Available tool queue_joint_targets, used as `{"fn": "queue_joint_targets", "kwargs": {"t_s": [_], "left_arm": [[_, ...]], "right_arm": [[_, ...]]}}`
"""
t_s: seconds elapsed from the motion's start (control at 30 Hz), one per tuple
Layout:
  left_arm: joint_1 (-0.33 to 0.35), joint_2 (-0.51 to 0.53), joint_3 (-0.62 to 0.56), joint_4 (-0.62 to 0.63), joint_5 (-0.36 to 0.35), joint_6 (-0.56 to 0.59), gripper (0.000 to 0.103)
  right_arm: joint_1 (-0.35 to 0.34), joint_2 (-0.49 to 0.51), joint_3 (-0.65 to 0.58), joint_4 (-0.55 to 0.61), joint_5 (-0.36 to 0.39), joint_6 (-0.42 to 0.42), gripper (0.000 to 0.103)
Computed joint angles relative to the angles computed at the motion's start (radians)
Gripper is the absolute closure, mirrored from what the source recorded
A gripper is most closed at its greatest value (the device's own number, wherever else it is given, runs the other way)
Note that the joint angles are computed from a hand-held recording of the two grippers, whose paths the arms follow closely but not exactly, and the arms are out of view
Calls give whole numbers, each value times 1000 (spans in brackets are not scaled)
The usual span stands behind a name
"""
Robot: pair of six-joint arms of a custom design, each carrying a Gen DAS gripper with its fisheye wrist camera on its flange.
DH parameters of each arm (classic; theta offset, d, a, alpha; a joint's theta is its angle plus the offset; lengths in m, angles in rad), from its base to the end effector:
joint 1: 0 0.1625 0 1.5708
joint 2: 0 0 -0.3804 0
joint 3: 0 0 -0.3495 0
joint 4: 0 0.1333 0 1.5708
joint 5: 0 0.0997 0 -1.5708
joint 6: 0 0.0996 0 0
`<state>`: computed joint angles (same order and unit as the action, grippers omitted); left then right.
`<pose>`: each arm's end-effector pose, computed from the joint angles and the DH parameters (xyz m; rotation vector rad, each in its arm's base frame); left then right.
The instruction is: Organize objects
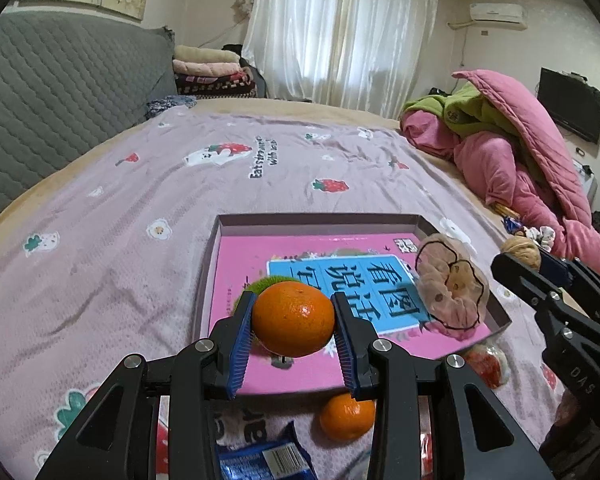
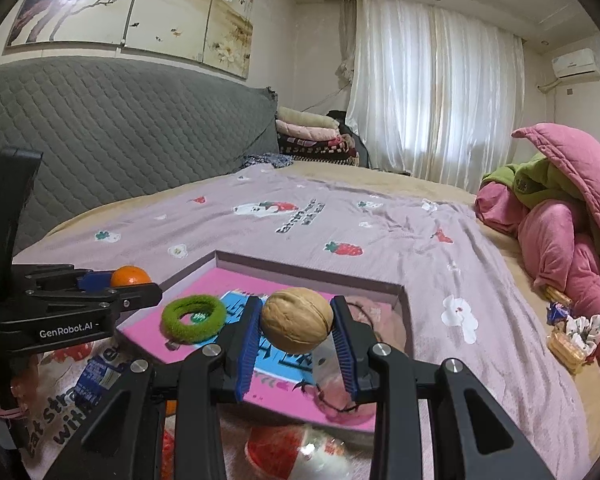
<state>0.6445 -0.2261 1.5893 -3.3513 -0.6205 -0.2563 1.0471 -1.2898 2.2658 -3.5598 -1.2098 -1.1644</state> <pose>-0.3168 -0.5062 -0.1068 0.5299 2.2993 -1.0850 -0.0707 -0.4594 0.2738 0.9614 -2.1457 1.1813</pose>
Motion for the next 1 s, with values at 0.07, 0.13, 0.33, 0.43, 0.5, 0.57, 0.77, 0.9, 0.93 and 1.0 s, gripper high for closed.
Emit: {"fn": "queue_joint_targets", "kwargs": {"t_s": [0.07, 0.13, 0.33, 0.43, 0.5, 0.57, 0.77, 0.9, 0.93, 1.0], "left_arm": [[2, 4, -14, -4, 5, 16, 65], [4, 6, -28, -13, 4, 35, 65], [11, 19, -72, -47, -2, 96, 65], [16, 24, -88, -51, -6, 110, 65], [22, 27, -96, -52, -11, 114, 65], [25, 30, -101, -46, -13, 115, 65], [37, 48, -124, -30, -21, 112, 65], [42, 62, -138, -13, -32, 111, 65], [43, 64, -139, -10, -36, 110, 65], [42, 69, -142, -5, -40, 107, 65]], "right_arm": [[2, 1, -8, -3, 2, 6, 68], [5, 0, -15, 0, 2, 9, 68], [15, 9, -47, 0, -6, 22, 68], [20, 17, -62, -1, -12, 28, 68], [23, 23, -69, -3, -16, 27, 68], [25, 25, -76, 4, -18, 30, 68], [22, 34, -91, 39, -32, 43, 68], [17, 41, -104, 61, -46, 45, 68], [16, 44, -109, 66, -47, 47, 68], [15, 48, -117, 84, -59, 49, 68]]}}
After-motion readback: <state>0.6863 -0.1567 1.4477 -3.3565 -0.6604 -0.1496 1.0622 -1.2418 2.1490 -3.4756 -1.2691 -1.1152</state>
